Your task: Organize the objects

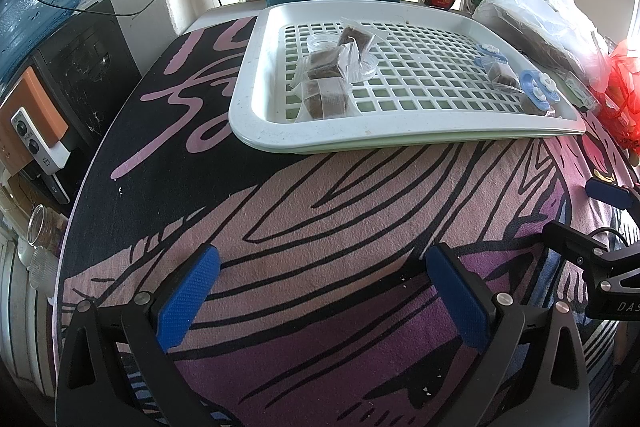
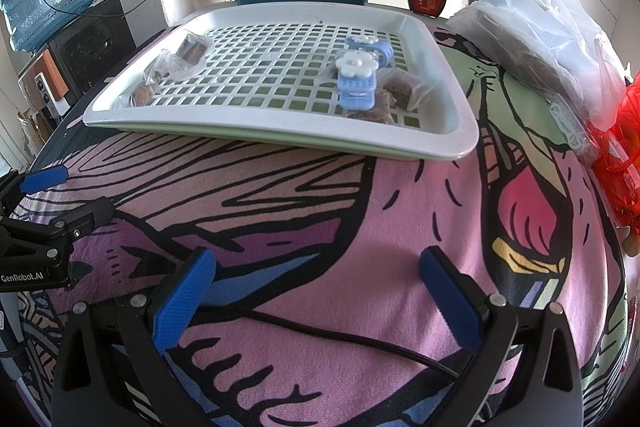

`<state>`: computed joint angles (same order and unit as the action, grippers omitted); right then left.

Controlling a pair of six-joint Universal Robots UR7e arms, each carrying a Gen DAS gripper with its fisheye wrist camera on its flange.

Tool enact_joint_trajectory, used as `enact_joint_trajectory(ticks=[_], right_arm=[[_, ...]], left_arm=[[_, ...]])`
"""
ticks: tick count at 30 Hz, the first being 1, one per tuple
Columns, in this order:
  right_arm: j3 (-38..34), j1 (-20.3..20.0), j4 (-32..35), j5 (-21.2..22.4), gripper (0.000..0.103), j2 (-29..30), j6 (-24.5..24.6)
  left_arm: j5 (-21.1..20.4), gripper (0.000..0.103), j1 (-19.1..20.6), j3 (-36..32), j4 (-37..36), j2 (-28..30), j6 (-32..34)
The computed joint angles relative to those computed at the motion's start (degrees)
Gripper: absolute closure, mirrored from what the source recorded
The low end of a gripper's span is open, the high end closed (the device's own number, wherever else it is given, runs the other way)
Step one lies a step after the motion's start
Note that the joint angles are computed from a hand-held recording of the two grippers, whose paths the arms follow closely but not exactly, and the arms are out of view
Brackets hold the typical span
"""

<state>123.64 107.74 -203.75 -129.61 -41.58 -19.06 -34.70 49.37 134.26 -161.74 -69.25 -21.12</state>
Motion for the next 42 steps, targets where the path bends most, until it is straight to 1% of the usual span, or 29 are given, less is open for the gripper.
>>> enact_joint_trajectory(ticks=[42], right_arm=[[-0.02,0.06,0.04,-0.04,0.000,0.01,0.06]], left_arm=[[-0.20,0.000,-0.04,0.57,-0.08,-0.72,0.07]])
